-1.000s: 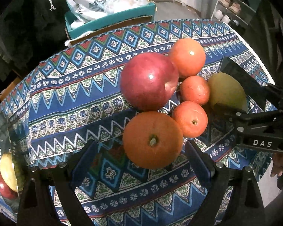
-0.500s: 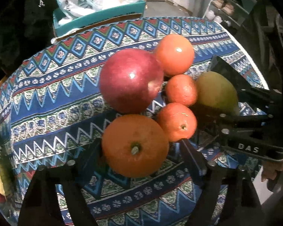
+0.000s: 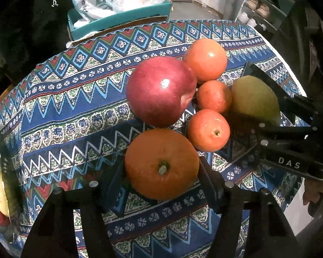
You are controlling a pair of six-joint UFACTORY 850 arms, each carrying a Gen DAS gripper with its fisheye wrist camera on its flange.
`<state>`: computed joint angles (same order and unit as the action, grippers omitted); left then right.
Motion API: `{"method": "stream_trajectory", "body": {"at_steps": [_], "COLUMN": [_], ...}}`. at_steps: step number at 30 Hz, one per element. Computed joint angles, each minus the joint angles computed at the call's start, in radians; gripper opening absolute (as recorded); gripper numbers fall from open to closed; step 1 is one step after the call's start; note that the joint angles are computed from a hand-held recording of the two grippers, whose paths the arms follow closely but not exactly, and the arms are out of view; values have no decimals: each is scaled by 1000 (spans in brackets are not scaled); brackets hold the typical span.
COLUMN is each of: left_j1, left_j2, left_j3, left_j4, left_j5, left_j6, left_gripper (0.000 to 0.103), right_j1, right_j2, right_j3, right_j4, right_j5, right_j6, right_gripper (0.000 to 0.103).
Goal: Organize fruits
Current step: 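Close the left tool on the large orange while the right tool closes on the green mango, then lift the orange with the left tool while the right tool lifts the mango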
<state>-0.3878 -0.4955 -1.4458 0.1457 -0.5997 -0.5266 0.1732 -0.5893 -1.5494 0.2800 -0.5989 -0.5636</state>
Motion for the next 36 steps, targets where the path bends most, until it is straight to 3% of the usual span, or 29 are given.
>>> {"method": "stream_trajectory", "body": {"at_steps": [14,36], "left_j1": [-5,-27], "left_j2": [100,286], "left_j3": [70,171], "left_j4": [106,377], "left_j5": [32,36], "left_j6": [-122,-396], "left_gripper": [67,67], "right_j1": [17,43], "right_j2": [94,254], "right_j3": [55,136], "right_j4": [-1,199], "right_j5": [79,146], "right_j6": [-8,-201], "right_gripper": [67,67]}}
